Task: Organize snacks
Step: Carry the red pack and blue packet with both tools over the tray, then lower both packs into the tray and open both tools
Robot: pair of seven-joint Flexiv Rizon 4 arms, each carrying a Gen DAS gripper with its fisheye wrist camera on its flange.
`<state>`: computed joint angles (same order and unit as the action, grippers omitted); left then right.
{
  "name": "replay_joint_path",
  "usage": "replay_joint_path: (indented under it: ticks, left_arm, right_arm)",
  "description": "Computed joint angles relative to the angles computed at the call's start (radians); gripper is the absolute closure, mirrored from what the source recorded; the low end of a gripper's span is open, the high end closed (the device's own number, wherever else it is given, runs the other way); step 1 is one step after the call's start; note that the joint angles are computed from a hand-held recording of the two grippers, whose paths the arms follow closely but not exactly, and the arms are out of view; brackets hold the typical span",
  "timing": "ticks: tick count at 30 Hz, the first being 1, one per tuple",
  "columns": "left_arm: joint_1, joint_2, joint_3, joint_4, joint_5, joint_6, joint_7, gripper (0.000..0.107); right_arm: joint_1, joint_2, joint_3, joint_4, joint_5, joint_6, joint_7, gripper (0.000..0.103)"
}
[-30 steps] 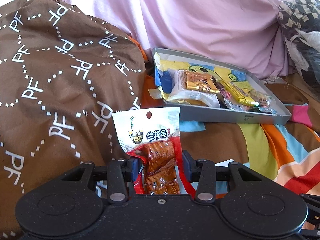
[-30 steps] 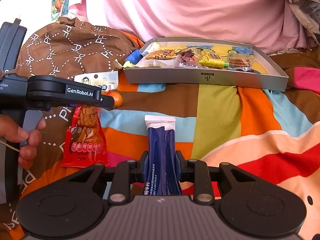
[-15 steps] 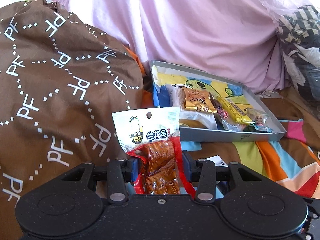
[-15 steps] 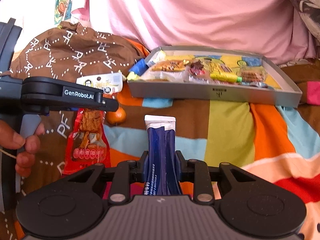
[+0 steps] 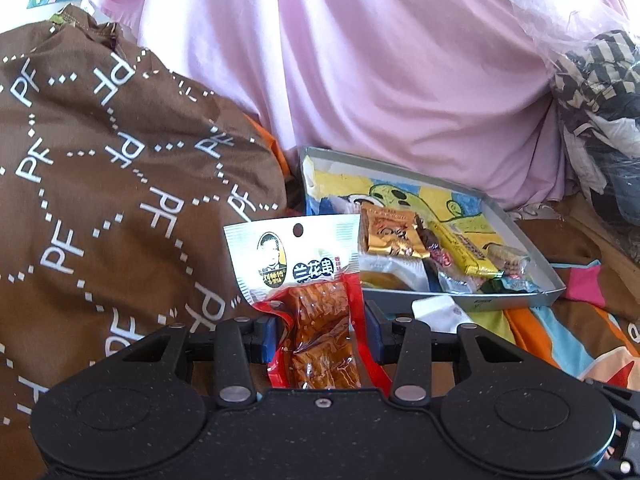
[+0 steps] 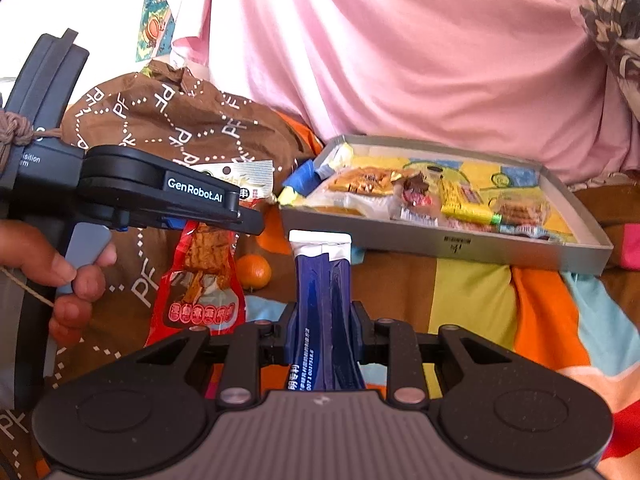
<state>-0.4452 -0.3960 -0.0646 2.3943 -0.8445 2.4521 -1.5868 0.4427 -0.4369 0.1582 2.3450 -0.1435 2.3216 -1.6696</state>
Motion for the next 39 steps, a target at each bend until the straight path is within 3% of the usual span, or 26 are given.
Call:
replay_joint_path:
  ticks: [9,16,26,39]
  left_arm:
    - [0.003,0.029,0.008,-0.030,-0.058,-0.023,0.067,0.063]
    - [0.073,0.037,0.023,-0.111,-0.010,-0.108,0.116,0.063]
    - [0.171,-0.027,0.069,-0.308,0.110,-0.297,0.139,0.063]
    - [0.083,-0.200,0.237,-0.598,-0.018,-0.479,0.270,0.063]
  right_arm:
    - [-0.024,-0.003,0.003,-0.034,-0.029,0.030,0.009,0.074]
    - [-0.064,-0.031,0.000,-0.122,-0.113,0.025,0.047,0.074]
    - [-0.057,-0.141,-0.034,-0.389,-0.196,-0.059,0.064,0.074]
    - [-0.106,-0.328,0.000,-0.773,-0.356,-0.253,0.243,0.074]
